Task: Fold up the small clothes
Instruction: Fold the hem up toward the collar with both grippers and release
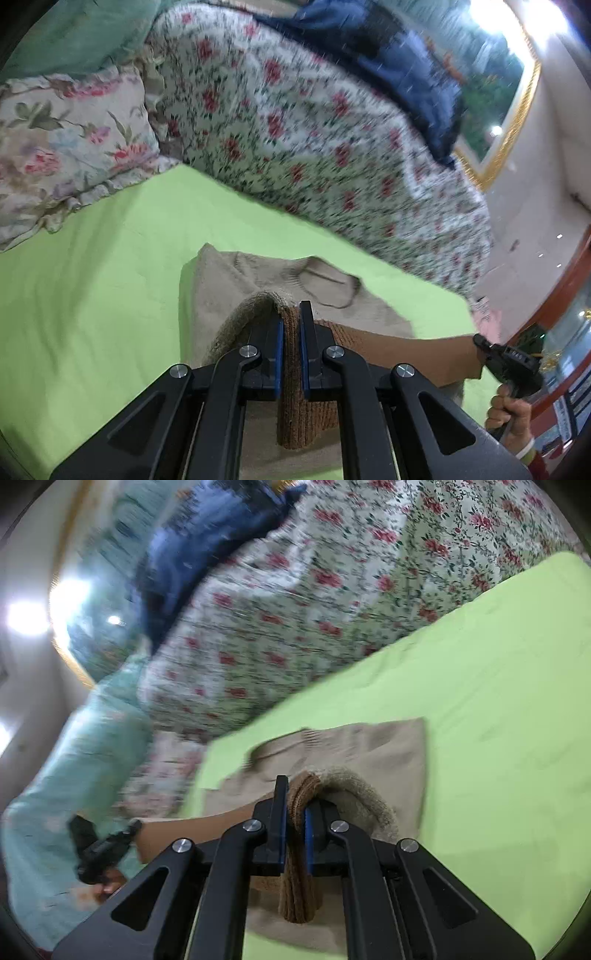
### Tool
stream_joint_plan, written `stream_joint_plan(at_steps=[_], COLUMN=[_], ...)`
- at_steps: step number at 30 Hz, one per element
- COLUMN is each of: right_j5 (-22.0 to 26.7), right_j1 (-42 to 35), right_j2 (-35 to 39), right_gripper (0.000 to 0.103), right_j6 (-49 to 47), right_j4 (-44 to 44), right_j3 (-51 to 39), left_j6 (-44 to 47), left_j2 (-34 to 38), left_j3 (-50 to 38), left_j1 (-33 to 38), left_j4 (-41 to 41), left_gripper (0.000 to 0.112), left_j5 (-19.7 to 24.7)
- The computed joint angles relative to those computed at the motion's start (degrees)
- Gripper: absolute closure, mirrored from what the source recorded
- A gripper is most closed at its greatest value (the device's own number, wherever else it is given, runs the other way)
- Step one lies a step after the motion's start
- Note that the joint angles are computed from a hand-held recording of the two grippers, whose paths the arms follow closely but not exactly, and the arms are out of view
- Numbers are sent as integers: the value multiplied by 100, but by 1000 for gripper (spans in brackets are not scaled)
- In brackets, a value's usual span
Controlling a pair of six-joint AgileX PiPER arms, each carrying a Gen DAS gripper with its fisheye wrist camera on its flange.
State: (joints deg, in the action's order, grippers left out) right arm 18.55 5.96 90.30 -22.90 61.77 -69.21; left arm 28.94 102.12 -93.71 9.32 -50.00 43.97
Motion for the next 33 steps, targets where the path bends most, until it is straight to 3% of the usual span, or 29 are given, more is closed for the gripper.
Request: stream_joint_plan(at_steps=[5, 13, 14, 16, 21, 22, 24, 26, 28, 33], right_j5=[152, 521, 592, 581, -400, -295, 358, 1003, 1442, 2358], right_j1=[-116, -170, -195, -240, 317, 469, 706, 880, 1040, 1104], right_j2=[1046, 2294, 2361, 2237, 1094, 1086, 1315, 1691, 2076, 2922], right_gripper=[95, 92, 92, 88, 81, 81, 80, 80, 80, 80], right_j6=[972, 2121, 2148, 2070, 2378, 1958, 839, 403, 762, 2851], right_j4=[-972, -1980, -1923, -1686, -2661, -2471, -1835, -1650, -2343, -4926], right_j3=[-900, -1909, -1929, -1674, -540, -606, -973, -1463, -2053, -3559], left_j6=[-1000, -2099, -2095, -1752, -411, -201, -12, -112, -689, -1636], left_j2=[1218, 2844, 2859, 2545, 1136, 962, 883, 951, 1154, 2001], left_j3=[-1431, -3401, -3363, -2725, -493, -210, -76, -192, -568, -2158], left_j1=[-299, -433, -436, -367, -477, -592, -806, -1102, -1440, -1729], left_j4=[1033, 2142, 2175, 1851, 1050, 946, 888, 1152, 1902, 3281], left_gripper=[107, 102, 102, 91, 67, 64, 62, 62, 62, 64], left_j5=[123, 935, 974, 864, 230, 200, 352, 475, 500, 981])
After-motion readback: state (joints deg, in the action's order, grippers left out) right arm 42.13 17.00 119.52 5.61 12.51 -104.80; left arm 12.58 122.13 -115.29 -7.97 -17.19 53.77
